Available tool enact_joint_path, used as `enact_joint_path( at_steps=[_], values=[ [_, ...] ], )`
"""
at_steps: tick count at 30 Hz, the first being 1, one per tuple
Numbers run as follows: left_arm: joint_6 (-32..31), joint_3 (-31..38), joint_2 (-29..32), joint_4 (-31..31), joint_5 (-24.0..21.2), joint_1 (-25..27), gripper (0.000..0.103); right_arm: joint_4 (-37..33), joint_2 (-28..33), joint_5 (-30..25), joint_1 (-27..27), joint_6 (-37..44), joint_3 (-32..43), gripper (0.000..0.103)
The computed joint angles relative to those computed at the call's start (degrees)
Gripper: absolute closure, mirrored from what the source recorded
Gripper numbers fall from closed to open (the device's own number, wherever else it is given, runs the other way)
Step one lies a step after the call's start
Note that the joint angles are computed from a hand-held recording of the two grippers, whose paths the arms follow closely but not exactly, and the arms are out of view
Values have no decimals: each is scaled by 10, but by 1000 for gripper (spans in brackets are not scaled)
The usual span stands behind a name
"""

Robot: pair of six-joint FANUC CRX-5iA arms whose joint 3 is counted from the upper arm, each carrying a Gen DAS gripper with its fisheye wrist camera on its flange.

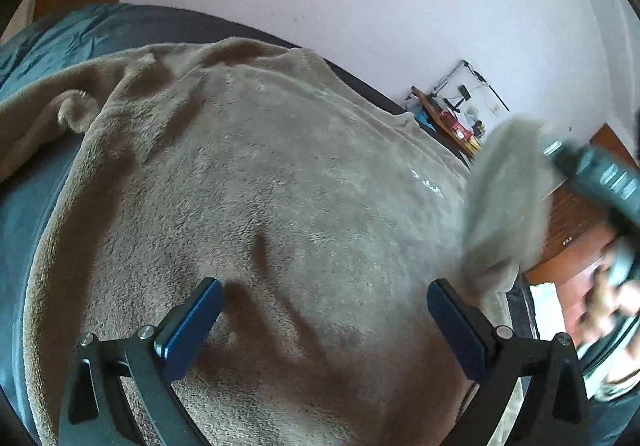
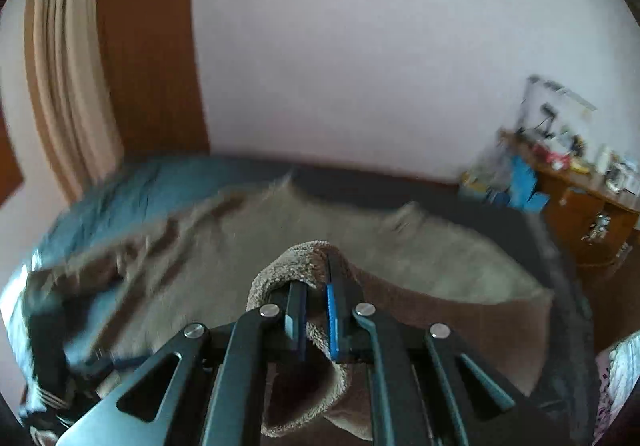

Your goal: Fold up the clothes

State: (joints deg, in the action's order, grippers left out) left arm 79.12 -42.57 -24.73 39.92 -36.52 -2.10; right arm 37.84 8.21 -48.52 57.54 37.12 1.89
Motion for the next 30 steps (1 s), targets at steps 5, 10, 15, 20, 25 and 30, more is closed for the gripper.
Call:
enact_joint_path(
  at_steps=[5,10,15,20,25,30],
  values=[
    [-3,5,10,-3,-9,-1,0,-129,43,-69,-3,117,48,23],
    [-12,-2,11,13,-8,2,0,-108,-11,-3,3,59,-34,22],
    [-22,-6,12,23,0,-1,0,8,-85,77,-10,-165,-142,22],
    [-115,-38,17,136,15,-11,0,104,-89,95,-25,-295,-195,21],
    [-164,-53,27,208,20,-21,0,217,-74,110,-40,-394,-251,21],
    [-143,-37,40,200,-5,-6,0,273,-95,181,-74,-465,-296,19]
  ],
)
